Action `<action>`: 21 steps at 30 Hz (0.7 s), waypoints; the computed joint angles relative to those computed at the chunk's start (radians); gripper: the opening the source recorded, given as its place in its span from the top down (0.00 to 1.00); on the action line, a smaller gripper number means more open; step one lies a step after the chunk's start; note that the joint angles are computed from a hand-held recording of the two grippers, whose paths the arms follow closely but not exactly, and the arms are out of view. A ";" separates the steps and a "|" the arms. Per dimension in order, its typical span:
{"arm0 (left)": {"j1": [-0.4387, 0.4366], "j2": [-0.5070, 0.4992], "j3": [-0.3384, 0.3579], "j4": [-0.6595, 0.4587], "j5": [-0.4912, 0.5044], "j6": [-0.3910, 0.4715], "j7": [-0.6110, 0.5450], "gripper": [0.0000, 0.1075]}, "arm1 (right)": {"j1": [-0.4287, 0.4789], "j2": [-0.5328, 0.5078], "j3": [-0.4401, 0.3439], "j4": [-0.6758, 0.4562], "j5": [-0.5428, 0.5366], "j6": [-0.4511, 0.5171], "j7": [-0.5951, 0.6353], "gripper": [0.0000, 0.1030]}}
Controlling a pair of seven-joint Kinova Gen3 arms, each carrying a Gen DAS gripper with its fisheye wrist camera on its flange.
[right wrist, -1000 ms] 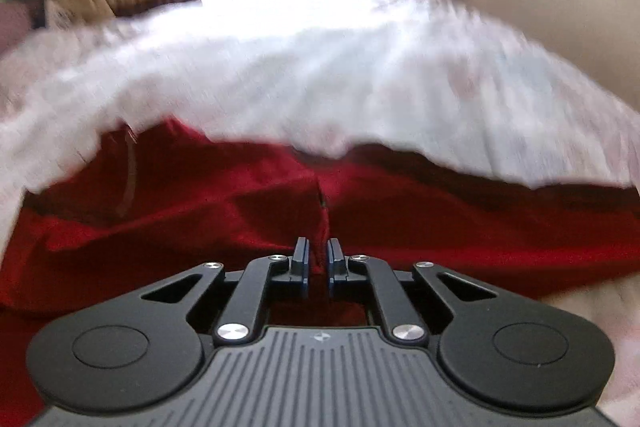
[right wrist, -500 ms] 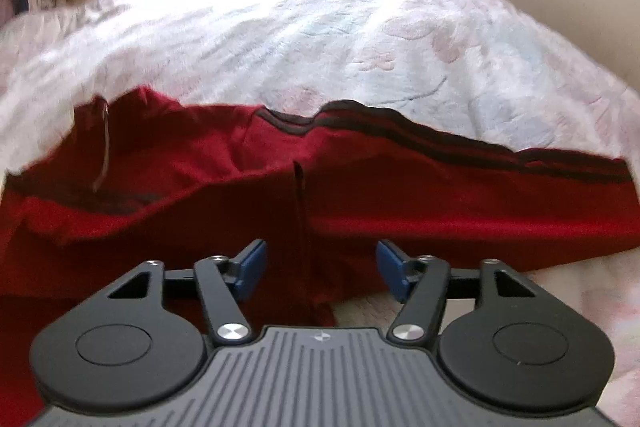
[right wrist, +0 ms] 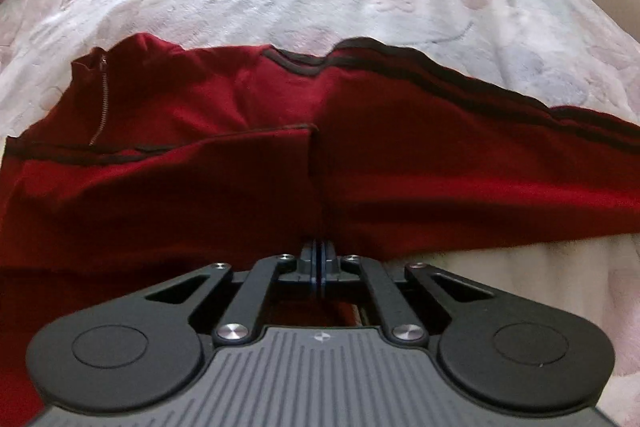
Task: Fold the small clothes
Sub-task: 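Lift and fold the held sleeve over the body with the right tool, release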
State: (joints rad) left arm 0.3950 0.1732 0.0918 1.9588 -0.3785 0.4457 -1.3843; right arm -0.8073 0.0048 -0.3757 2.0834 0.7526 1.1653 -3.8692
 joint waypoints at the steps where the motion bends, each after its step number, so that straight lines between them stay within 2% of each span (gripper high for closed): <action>1: 0.000 -0.001 0.000 0.002 -0.001 -0.002 -0.002 0.53 | 0.002 -0.006 0.001 0.009 0.007 -0.007 -0.019 0.99; 3: -0.007 0.000 0.005 0.001 0.011 -0.003 -0.013 0.53 | 0.003 -0.024 -0.028 0.027 0.049 0.008 -0.093 0.93; 4: -0.009 0.000 0.006 0.001 0.015 -0.005 -0.018 0.53 | 0.017 -0.031 -0.064 0.036 0.077 0.025 -0.134 0.82; 5: -0.008 0.000 0.007 0.002 0.016 -0.006 -0.022 0.53 | 0.043 -0.038 -0.110 0.043 0.109 0.046 -0.165 0.64; 6: -0.007 0.000 0.007 0.002 0.014 -0.004 -0.025 0.53 | 0.066 -0.040 -0.142 0.043 0.137 0.069 -0.179 0.50; 7: -0.006 0.000 0.007 0.002 0.014 -0.002 -0.028 0.53 | 0.087 -0.034 -0.155 0.038 0.153 0.081 -0.177 0.22; 8: -0.006 0.000 0.007 0.002 0.012 0.002 -0.033 0.53 | 0.100 -0.028 -0.150 0.037 0.166 0.080 -0.159 0.10; 10: -0.003 0.002 0.003 0.000 0.007 0.004 -0.030 0.53 | 0.133 -0.028 -0.126 0.037 0.168 0.030 -0.100 0.15; 12: -0.003 0.004 0.000 -0.005 0.006 0.008 -0.025 0.53 | 0.110 -0.031 -0.060 0.065 0.198 -0.046 -0.095 0.24; 13: 0.000 0.005 -0.002 -0.006 0.003 0.009 -0.020 0.53 | 0.081 -0.027 -0.021 0.078 0.218 -0.064 -0.115 0.33; 14: 0.000 0.007 -0.003 -0.008 0.000 0.010 -0.019 0.53 | 0.056 -0.019 0.001 0.091 0.239 -0.067 -0.148 0.63; 16: 0.003 0.010 -0.003 -0.010 -0.004 0.011 -0.014 0.53 | 0.016 -0.007 -0.007 0.111 0.282 -0.023 -0.230 0.95; 19: 0.002 0.017 -0.004 -0.014 -0.003 0.014 -0.015 0.53 | -0.008 -0.029 -0.089 0.121 0.324 0.099 -0.297 0.96; 21: 0.003 0.022 -0.004 -0.014 -0.004 0.017 -0.017 0.53 | -0.037 -0.024 -0.085 0.087 0.310 0.165 -0.261 0.96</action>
